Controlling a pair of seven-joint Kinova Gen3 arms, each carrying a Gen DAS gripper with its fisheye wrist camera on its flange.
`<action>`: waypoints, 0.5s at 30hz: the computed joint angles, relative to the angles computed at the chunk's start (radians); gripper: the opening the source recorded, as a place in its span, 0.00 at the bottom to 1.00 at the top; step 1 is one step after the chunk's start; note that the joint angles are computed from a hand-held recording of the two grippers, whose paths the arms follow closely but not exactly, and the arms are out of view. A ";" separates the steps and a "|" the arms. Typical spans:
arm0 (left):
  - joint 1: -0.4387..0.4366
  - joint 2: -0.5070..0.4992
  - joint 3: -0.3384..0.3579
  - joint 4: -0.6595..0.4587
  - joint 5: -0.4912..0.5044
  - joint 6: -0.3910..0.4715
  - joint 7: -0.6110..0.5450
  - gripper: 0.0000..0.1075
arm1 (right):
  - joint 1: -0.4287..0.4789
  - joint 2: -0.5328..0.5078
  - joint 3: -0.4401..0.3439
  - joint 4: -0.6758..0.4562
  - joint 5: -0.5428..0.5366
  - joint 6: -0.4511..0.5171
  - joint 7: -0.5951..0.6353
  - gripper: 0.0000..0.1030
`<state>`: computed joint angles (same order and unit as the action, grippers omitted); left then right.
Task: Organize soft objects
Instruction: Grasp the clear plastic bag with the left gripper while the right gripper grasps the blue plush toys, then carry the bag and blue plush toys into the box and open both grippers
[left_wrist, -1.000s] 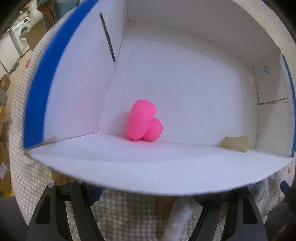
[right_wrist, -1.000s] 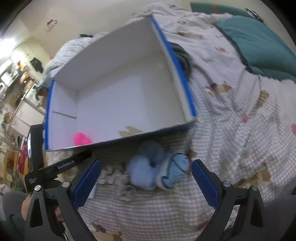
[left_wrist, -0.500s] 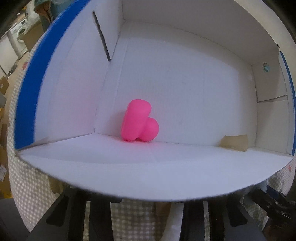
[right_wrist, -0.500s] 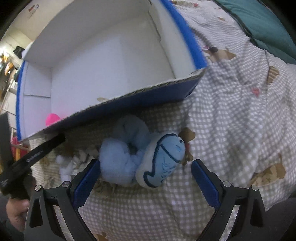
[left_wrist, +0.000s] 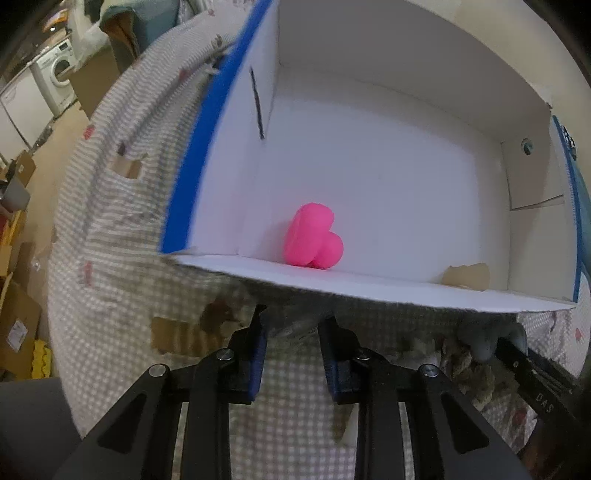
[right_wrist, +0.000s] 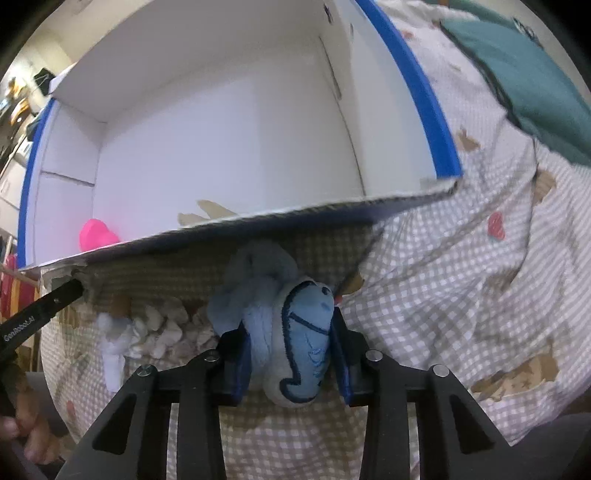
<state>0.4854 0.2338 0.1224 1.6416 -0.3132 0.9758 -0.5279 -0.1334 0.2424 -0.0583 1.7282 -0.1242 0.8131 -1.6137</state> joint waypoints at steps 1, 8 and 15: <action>0.001 0.005 0.008 -0.014 -0.016 0.004 0.009 0.22 | -0.001 -0.010 -0.002 0.008 -0.002 -0.011 0.001 0.36; 0.017 -0.067 0.011 0.026 -0.045 0.047 0.053 0.22 | 0.018 -0.114 0.000 0.075 -0.062 -0.057 0.003 0.36; 0.023 -0.145 0.066 0.060 -0.088 0.068 0.106 0.21 | 0.091 -0.142 0.016 0.051 -0.218 0.023 0.134 0.35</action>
<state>0.5081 0.0886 0.1882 1.7019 -0.4017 1.0435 -0.4221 -0.0428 0.1006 -0.0427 1.7790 -0.3417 0.8364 -1.4794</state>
